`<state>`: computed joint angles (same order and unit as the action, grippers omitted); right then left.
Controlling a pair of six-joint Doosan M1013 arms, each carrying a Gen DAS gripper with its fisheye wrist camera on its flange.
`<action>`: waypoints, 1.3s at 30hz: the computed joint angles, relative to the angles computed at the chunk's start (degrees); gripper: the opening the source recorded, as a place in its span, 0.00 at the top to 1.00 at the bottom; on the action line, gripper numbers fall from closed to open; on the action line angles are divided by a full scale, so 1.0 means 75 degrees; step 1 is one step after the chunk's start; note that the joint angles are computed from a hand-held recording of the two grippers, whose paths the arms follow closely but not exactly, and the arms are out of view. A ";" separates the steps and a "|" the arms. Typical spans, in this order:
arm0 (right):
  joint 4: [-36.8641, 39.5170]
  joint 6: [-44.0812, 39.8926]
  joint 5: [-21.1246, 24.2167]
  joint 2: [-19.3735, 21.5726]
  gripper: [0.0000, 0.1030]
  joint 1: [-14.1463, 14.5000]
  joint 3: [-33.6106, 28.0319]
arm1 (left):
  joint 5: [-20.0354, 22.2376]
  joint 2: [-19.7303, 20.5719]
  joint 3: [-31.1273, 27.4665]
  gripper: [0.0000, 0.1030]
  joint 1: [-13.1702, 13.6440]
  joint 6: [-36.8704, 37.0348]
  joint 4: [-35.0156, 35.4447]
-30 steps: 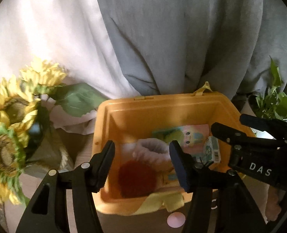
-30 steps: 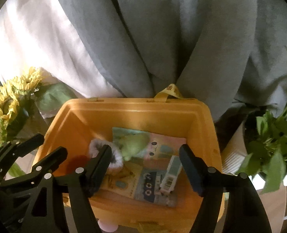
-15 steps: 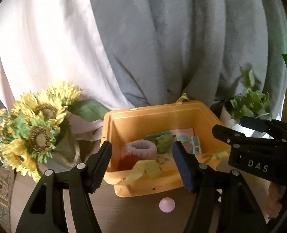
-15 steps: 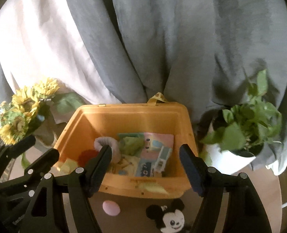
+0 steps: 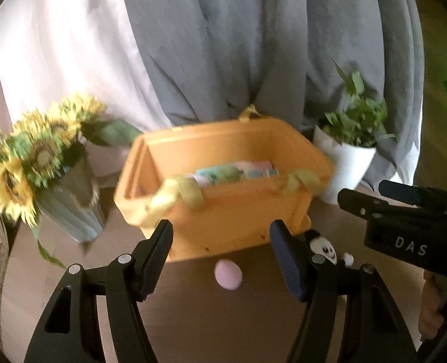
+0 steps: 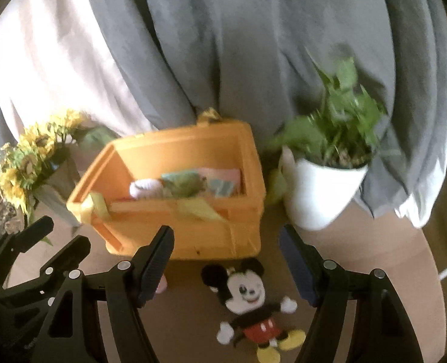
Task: Organize soft objects
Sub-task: 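Move the left tool to the pink egg sponge while the right reaches the Mickey plush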
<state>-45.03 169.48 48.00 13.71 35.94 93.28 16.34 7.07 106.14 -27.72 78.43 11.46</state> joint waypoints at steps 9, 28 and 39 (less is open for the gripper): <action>0.1562 -0.0953 0.0028 0.0133 0.29 -0.0077 0.0306 | 0.0165 0.0158 0.0384 0.36 -0.0047 0.0549 -0.0510; 0.3509 -0.2525 0.0080 0.0823 0.29 -0.0637 0.0150 | 0.0809 0.1270 -0.0312 0.36 0.0086 0.1515 -0.1648; 0.3850 -0.2821 0.0029 0.1077 0.30 -0.0815 0.0053 | 0.1386 0.1812 -0.0827 0.51 0.0182 0.2053 -0.2346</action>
<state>-16.16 148.33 48.21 21.79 29.82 93.68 26.74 20.66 99.94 -26.36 93.83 -6.14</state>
